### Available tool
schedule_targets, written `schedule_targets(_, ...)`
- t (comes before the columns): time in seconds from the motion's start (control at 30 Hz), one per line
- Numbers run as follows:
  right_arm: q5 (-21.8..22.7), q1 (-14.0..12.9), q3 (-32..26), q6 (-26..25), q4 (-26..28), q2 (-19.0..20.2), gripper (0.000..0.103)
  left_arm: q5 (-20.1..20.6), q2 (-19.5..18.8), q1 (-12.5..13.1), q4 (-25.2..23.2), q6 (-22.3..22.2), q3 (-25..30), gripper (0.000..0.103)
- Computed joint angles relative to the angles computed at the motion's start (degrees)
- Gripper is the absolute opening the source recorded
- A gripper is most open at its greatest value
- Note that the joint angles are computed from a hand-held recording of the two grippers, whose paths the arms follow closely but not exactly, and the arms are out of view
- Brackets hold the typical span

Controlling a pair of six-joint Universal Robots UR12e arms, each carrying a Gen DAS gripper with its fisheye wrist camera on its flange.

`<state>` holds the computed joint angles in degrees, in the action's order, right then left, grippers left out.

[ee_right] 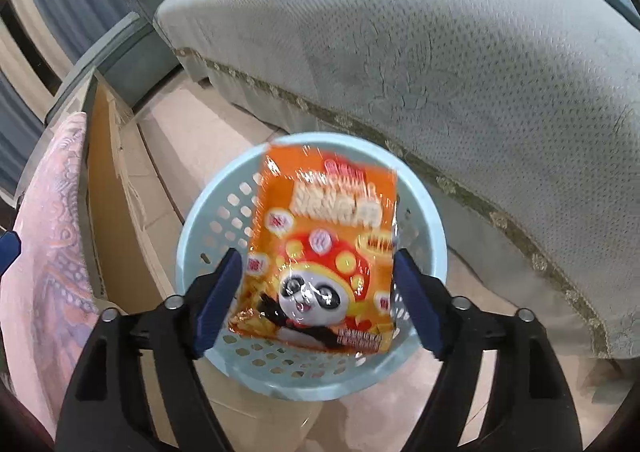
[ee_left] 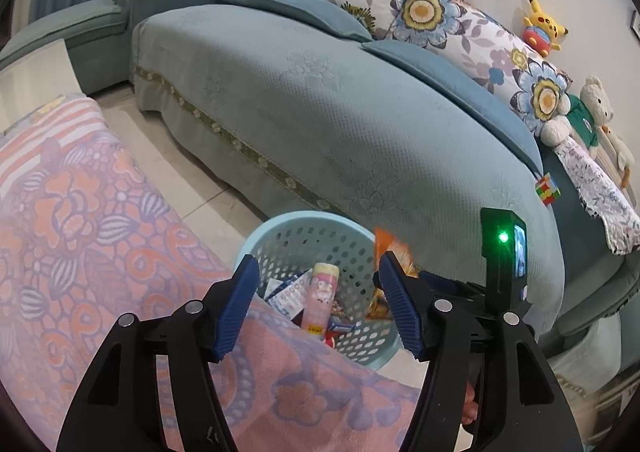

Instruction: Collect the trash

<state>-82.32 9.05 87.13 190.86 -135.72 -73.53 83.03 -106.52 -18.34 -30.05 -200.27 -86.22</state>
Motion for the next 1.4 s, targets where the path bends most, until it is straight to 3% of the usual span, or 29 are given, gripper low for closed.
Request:
schedule_targets(0.13,0.17,-0.01,-0.02,-0.90,-0.91,-0.02,0.084,1.49,0.72,-0.12,1.98,-0.45,-0.91,0.070)
schedule_targets(0.3,1.24,-0.05,1.45,-1.05,-4.73,-1.46,0.084,3.88,1.92,-0.32,3.76,-0.66,-1.75,0.071)
schedule_targets(0.4,3.23,-0.05,3.28,-1.22,-10.78,-3.62,0.084,7.71,3.32,-1.17,5.93,0.20,-2.62,0.073)
schedule_targets(0.5,5.00,0.48,5.05,-3.15,-16.96,-6.09,0.084,15.12,5.84,-2.96,9.19,0.16,-4.96,0.078)
schedule_targets(0.6,-0.15,2.70,6.48,-4.94,-22.37,-8.18,0.084,24.21,7.62,-5.24,12.55,1.60,-6.64,0.083)
schedule_targets(0.77,-13.40,7.05,10.00,-3.75,-29.39,-10.89,0.084,36.79,9.12,-8.47,17.64,1.15,-8.57,0.089)
schedule_targets(0.9,-19.08,9.34,13.16,-9.25,-41.89,-11.47,0.084,44.20,8.60,-10.66,20.94,3.23,-9.06,0.095)
schedule_targets(1.03,-21.33,9.97,14.13,-10.66,-46.15,-11.40,0.084,45.15,8.76,-10.98,19.72,3.47,-9.71,0.095)
schedule_targets(1.13,-20.32,9.63,13.95,-9.15,-43.25,-11.57,0.084,43.56,9.30,-10.30,16.91,1.45,-10.49,0.095)
schedule_targets(1.4,-20.69,9.68,12.98,-7.90,-38.51,-10.70,0.084,43.63,8.77,-10.05,14.88,2.32,-10.52,0.095)
